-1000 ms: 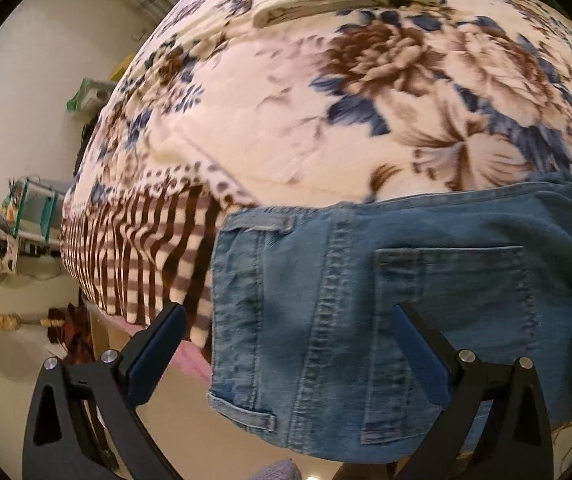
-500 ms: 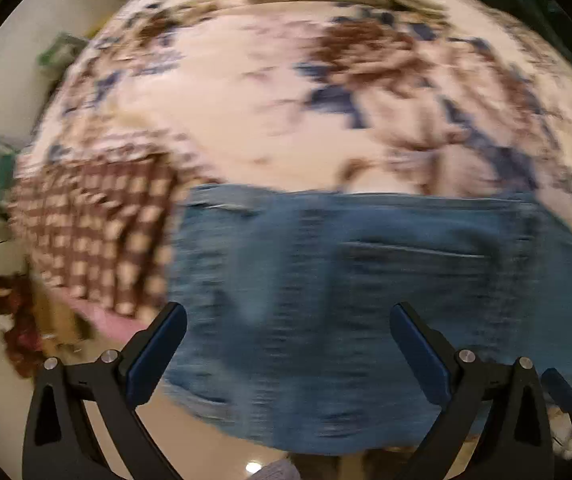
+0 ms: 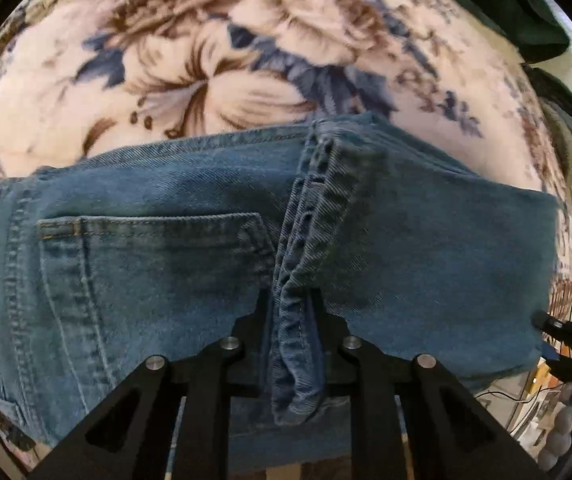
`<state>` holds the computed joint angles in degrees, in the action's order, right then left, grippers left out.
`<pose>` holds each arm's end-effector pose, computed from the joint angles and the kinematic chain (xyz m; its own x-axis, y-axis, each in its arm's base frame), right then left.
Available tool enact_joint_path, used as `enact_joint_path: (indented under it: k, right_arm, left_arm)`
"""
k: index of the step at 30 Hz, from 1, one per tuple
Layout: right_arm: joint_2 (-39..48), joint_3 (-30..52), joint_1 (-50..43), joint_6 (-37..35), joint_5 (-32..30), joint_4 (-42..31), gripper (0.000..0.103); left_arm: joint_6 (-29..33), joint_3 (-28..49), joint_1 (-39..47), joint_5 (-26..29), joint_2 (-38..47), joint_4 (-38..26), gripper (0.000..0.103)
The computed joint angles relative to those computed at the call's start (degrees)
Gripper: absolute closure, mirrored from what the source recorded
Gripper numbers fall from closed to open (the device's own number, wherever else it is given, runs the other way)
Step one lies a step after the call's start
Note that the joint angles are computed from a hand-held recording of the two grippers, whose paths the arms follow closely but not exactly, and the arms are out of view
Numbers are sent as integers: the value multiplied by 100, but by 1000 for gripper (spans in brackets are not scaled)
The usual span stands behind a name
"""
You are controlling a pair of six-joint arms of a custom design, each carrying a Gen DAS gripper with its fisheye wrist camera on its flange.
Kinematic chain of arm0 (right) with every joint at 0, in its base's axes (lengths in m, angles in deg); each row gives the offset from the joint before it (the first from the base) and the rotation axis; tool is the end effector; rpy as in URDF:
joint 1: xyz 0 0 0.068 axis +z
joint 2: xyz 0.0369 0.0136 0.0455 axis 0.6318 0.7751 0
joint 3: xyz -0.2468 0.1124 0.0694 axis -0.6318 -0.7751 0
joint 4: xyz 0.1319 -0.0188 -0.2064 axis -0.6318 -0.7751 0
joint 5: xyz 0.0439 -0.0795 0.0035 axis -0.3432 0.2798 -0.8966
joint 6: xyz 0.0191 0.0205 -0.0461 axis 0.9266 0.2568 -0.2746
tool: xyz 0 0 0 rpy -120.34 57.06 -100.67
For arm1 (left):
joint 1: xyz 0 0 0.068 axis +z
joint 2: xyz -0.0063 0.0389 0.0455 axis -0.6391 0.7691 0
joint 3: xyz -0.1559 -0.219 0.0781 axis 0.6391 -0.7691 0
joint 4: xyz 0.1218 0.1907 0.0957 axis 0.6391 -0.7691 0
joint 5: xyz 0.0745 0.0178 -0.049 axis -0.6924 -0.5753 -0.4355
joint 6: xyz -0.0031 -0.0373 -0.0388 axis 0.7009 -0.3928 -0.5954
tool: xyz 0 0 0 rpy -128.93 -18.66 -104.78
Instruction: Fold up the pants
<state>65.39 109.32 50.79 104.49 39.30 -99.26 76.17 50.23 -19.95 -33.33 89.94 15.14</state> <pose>0.2091 0.0507 0.2038 -0.7522 0.6532 0.0863 0.6518 0.7186 0.2425 0.3110 0.1019 0.2010 -0.9939 -0.0086 -0.1099 0.0181 0.9706 -0.2401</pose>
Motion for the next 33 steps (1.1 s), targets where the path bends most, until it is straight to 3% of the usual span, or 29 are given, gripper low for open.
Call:
enact_joint_path:
  k: [4,6,8,11,12,16,19,21,24,30,33]
  right_arm:
    - [94,374,192,-554,485,-429,85]
    - [158,495,-3,-828,602,-613,85]
    - [479,735,-236,-1272,460,-787,85]
    - [671,1226,15,-1304,480,-1051,82]
    - [775,1432,186,-1282,469,-1090,73]
    - [908,2040,957,-1071,584,-1155,62]
    - [1263,2532,1570,-929,1192,-1292,58]
    - [1568,2963,1740,-682,1617,-1675,58]
    - [1155,2740,1682,-225,1629,-1690,58]
    - [573,1531,974,100,1047,-1400,55]
    - [225,1028,593,130,840,-1273,55]
  left_arm:
    - [148,472,594,686,126,-976,98]
    - [215,591,796,752,171,-1397,98]
    - [178,285,771,565,-59,-1324,98]
    - [60,202,930,400,66,-1298,98]
    - [14,324,1008,485,207,-1420,97]
    - [-245,777,1127,778,389,-1621,96]
    - [-321,936,886,885,350,-1543,78]
    - [-468,981,667,867,394,-1463,61]
    - [-478,925,591,861,466,-1351,50]
    - [-525,207,178,411,509,-557,55]
    - [-226,-36,126,489,159,-334,89]
